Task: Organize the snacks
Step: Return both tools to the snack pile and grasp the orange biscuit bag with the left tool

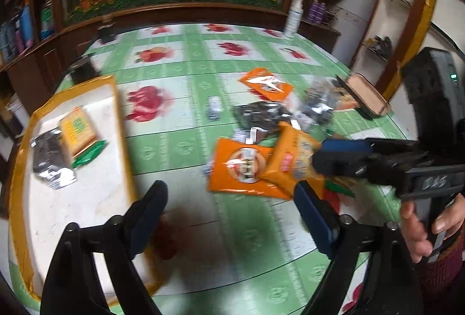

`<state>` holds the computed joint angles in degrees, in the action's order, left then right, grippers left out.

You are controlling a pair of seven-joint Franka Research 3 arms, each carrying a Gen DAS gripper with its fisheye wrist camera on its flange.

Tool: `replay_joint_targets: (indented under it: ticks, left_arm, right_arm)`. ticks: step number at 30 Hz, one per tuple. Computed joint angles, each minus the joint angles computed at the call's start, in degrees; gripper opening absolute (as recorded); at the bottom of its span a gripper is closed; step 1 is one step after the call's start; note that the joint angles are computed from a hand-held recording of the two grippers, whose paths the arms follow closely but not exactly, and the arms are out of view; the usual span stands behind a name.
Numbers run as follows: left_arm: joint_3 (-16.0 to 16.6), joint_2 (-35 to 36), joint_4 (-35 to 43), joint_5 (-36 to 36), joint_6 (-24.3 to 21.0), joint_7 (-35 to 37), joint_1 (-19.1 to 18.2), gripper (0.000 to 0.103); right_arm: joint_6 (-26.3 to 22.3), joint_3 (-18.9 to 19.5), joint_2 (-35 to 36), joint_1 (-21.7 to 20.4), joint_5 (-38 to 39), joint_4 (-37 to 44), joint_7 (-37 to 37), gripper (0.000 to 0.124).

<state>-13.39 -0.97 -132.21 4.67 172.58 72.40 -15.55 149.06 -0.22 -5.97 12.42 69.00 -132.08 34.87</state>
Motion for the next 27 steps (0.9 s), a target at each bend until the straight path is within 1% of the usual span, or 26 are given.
replay_joint_targets:
  ticks: [1,2,3,4,5,8,10,11,12,14,15,16,17,18,19,20,21,22,23,25,27]
  left_arm:
    - [-0.37,1.14,1.44,-1.12,-0.80,1.98,-0.50,0.092]
    - [-0.90,2.47,3.01,-2.38,-1.52,4.36,-0.80,0.092]
    - [-1.22,3.49,4.19,-1.86,-2.08,4.75,-0.91,0.092]
    - [-1.30,5.40,6.47,1.14,-3.53,3.61,-1.38,0.092]
    - [-1.29,6.60,7.90,3.26,-4.60,2.65,-1.71,0.092]
    - [-0.38,11.78,14.33,12.04,-9.50,-1.59,-4.10,0.092]
    - [0.27,14.17,17.57,16.42,-13.00,-4.10,-5.60,0.092]
    - [0.27,15.51,19.19,17.96,-14.12,-4.52,-6.12,0.092]
    - [0.58,16.22,19.93,19.56,-14.25,-5.59,-6.62,0.092]
    - [2.66,18.18,22.33,25.11,-15.96,-11.16,-9.03,0.092]
    - [3.13,18.30,22.19,27.04,-15.20,-13.13,-9.40,0.088]
    - [4.14,18.11,21.52,30.03,-13.23,-16.34,-10.08,0.076]
    - [5.04,17.71,21.09,32.81,-12.88,-19.42,-10.81,0.074]
    - [4.66,17.57,21.08,33.23,-13.04,-19.99,-10.34,0.071]
    - [3.99,16.72,19.87,32.63,-12.01,-20.33,-9.40,0.070]
    - [2.74,15.29,17.63,30.36,-9.71,-19.47,-7.66,0.070]
    - [1.98,14.63,16.69,28.98,-8.82,-18.78,-6.72,0.070]
    - [1.32,13.34,15.03,27.42,-7.81,-18.14,-5.75,0.070]
    - [1.35,11.55,12.74,27.15,-6.29,-18.68,-5.26,0.070]
    - [0.88,9.37,9.89,26.05,-4.66,-18.25,-4.26,0.070]
    - [0.21,6.79,6.50,24.25,-3.02,-17.27,-3.26,0.070]
  right_arm:
    - [2.05,-0.02,-1.27,-0.19,0.46,-1.29,0.24,0.072]
    - [5.65,0.18,-2.62,-0.32,0.25,-2.88,1.36,0.072]
    - [9.50,0.41,-3.74,-0.39,-0.34,-4.37,3.03,0.072]
    - [11.82,0.16,-4.49,-0.46,-0.72,-5.41,4.32,0.072]
    - [12.74,-0.35,-5.04,-0.39,-0.75,-6.07,5.14,0.072]
    - [11.53,-2.54,-6.05,-0.68,-0.14,-7.49,5.95,0.072]
    - [12.03,-2.76,-5.81,-1.14,-1.34,-8.07,8.45,0.072]
    - [11.74,-3.03,-5.95,-1.40,-1.93,-8.49,9.33,0.072]
    - [11.29,-3.27,-5.55,-1.57,-2.20,-8.61,10.34,0.072]
    - [10.70,-3.55,-5.14,-1.77,-2.31,-8.83,10.86,0.072]
    - [10.70,-3.38,-4.64,-1.95,-3.12,-8.58,11.81,0.072]
    - [11.14,-2.98,-4.23,-2.21,-4.71,-8.49,13.49,0.072]
    - [11.80,-2.43,-3.77,-2.33,-6.61,-8.35,15.18,0.072]
    - [12.52,-2.02,-3.55,-2.25,-8.08,-8.42,15.99,0.072]
    - [13.18,-1.78,-3.51,-2.17,-9.40,-8.67,16.58,0.072]
    - [14.12,-0.99,-2.96,-2.28,-12.63,-8.47,19.12,0.072]
    - [14.99,-0.31,-2.39,-2.36,-15.87,-8.27,21.78,0.072]
    - [15.57,-0.18,-1.86,-2.05,-17.21,-7.99,22.68,0.072]
    - [16.30,0.22,-1.34,-1.86,-19.37,-7.73,24.22,0.072]
    - [18.11,1.18,-0.36,-1.89,-25.23,-7.62,28.82,0.072]
    - [19.86,2.19,0.69,-2.36,-32.77,-7.69,34.87,0.074]
